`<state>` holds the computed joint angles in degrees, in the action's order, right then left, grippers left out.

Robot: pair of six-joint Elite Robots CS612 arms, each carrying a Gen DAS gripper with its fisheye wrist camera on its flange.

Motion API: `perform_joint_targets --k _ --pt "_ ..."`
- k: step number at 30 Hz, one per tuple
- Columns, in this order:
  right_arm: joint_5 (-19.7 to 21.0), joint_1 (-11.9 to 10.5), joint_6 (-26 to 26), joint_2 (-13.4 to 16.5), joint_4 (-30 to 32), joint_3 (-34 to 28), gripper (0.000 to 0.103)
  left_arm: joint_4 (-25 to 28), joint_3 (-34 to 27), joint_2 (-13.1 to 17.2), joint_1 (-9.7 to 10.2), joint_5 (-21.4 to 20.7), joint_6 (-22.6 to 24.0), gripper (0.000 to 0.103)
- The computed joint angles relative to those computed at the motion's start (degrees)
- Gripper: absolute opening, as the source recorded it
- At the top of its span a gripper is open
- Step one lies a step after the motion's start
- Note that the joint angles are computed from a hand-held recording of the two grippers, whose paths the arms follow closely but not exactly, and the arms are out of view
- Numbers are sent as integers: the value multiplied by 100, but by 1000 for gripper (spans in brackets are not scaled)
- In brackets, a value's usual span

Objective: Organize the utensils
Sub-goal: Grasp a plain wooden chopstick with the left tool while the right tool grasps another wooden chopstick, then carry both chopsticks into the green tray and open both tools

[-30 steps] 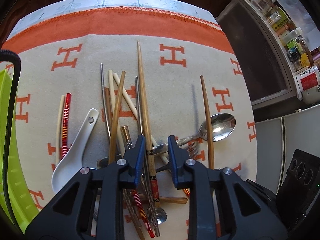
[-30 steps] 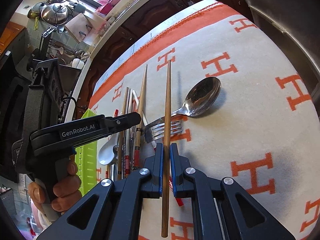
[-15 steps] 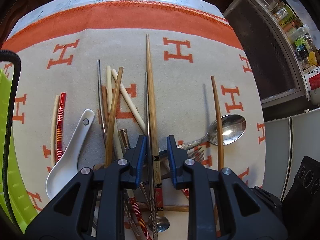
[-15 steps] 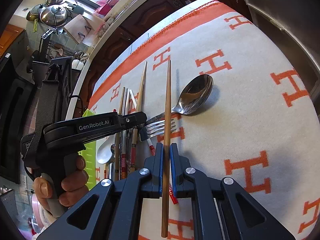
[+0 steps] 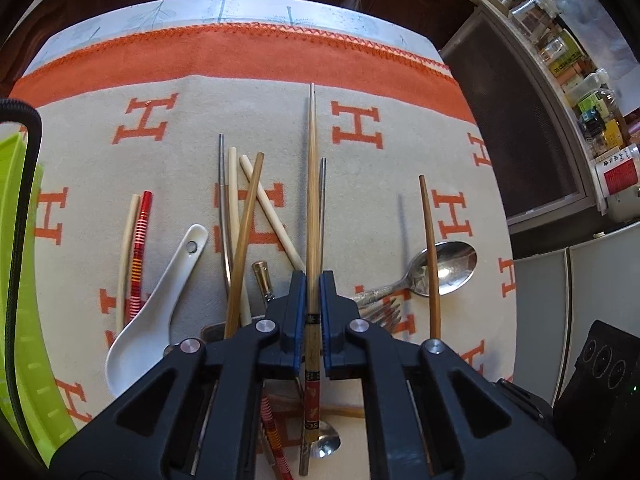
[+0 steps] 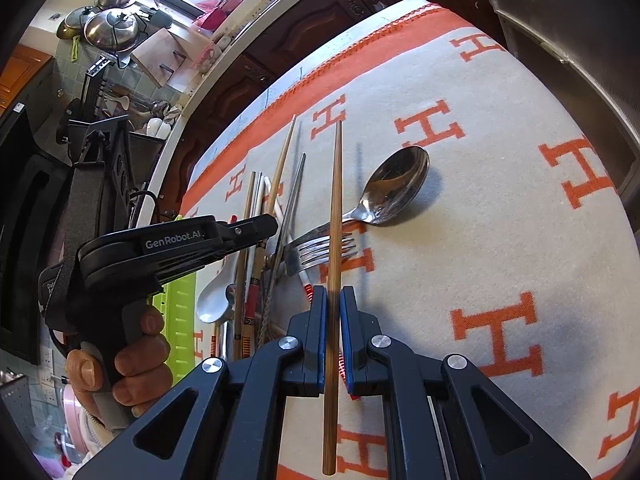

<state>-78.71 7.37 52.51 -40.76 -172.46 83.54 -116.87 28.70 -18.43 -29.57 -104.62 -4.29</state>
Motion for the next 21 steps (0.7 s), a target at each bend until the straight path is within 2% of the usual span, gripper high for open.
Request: perform_joint_targets --k 5,15,19,21 --pt "-1 46 -71 -28 -18 -26 6 -323 548 -346 76 -192 40 5" --pt "7 252 -356 -114 46 -255 6 -1587 2182 -1378 396 -429 82 5" --pt "55 400 -543 -54 284 -593 6 -2171 2771 -1713 542 -117 69 5" --pt "105 486 -676 26 483 -852 6 -2528 3069 -1865 605 253 72 5"
